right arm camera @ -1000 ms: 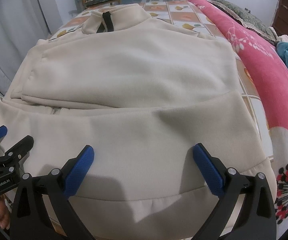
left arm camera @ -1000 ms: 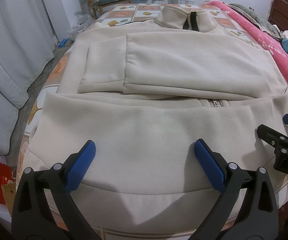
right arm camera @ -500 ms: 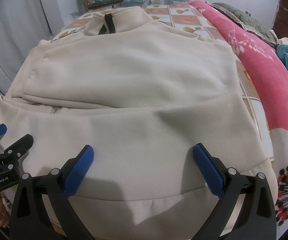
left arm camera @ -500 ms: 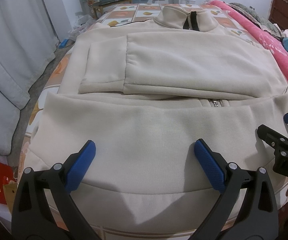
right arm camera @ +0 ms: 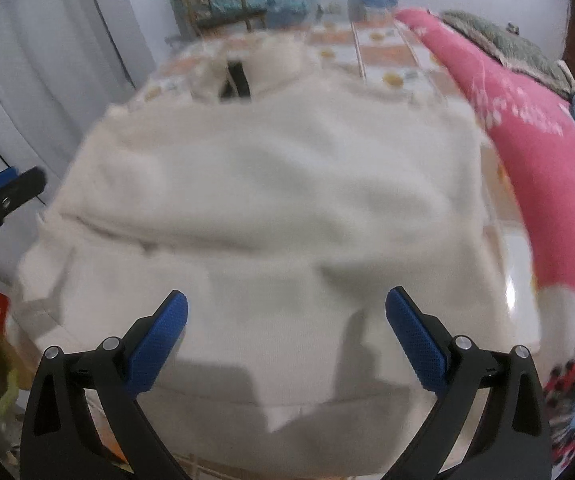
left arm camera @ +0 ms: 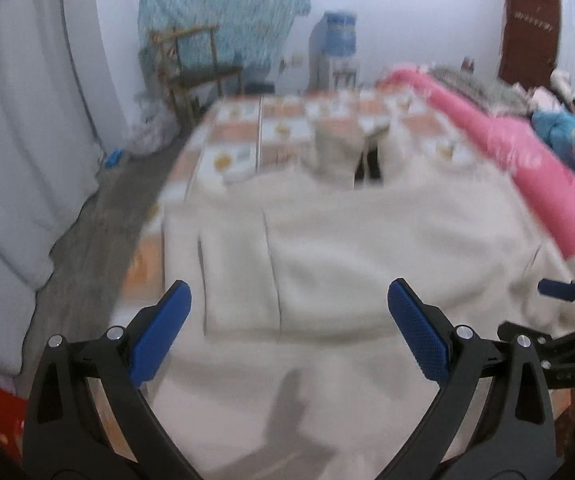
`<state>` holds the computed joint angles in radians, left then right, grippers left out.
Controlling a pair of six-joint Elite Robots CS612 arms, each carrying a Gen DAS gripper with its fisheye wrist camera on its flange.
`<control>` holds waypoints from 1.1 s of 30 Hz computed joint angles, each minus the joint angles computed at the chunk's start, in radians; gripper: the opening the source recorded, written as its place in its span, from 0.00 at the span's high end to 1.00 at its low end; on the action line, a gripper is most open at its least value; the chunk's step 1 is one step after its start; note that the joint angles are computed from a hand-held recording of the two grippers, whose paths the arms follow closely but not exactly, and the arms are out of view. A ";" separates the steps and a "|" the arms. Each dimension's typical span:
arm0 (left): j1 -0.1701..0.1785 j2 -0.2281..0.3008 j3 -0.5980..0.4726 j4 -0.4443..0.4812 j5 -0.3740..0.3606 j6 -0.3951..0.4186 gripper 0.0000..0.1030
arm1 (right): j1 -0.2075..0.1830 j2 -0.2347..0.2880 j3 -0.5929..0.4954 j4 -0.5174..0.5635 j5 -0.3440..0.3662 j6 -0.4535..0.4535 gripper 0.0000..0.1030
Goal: Fold large clothes
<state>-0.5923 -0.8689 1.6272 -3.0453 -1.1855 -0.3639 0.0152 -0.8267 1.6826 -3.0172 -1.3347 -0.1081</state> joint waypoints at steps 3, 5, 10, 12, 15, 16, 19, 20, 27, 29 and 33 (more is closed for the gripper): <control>0.028 0.019 -0.056 -0.038 -0.055 0.034 0.08 | -0.018 -0.006 -0.031 -0.032 0.069 -0.008 0.06; 0.052 0.044 -0.109 -0.070 -0.106 0.046 0.08 | -0.026 0.001 -0.072 -0.030 0.097 -0.004 0.06; 0.112 0.132 -0.289 -0.012 -0.259 -0.008 0.17 | -0.041 0.060 -0.259 0.105 0.164 0.033 0.06; 0.133 0.182 -0.389 0.067 -0.313 -0.036 0.27 | -0.042 0.095 -0.341 0.173 0.179 0.046 0.06; 0.155 0.258 -0.533 0.182 -0.387 -0.062 0.30 | -0.044 0.177 -0.516 0.327 0.228 0.087 0.06; 0.159 0.283 -0.578 0.218 -0.396 -0.066 0.31 | -0.042 0.219 -0.600 0.401 0.242 0.105 0.07; 0.168 0.360 -0.716 0.322 -0.429 -0.073 0.31 | -0.032 0.303 -0.759 0.529 0.232 0.119 0.13; 0.171 0.393 -0.776 0.364 -0.453 -0.072 0.31 | -0.028 0.341 -0.830 0.581 0.236 0.125 0.16; 0.166 0.518 -1.006 0.575 -0.429 -0.023 0.47 | -0.007 0.502 -1.123 0.789 0.202 0.111 0.36; 0.161 0.538 -1.047 0.647 -0.408 0.007 0.66 | -0.004 0.530 -1.171 0.833 0.192 0.108 0.50; 0.152 0.521 -1.011 0.651 -0.387 0.064 0.94 | -0.010 0.510 -1.123 0.821 0.235 0.090 0.87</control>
<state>-0.4407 -0.3481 0.6158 -2.3940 -1.5721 -0.2995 0.0056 -0.3168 0.5599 -2.1959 -1.1001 -0.0177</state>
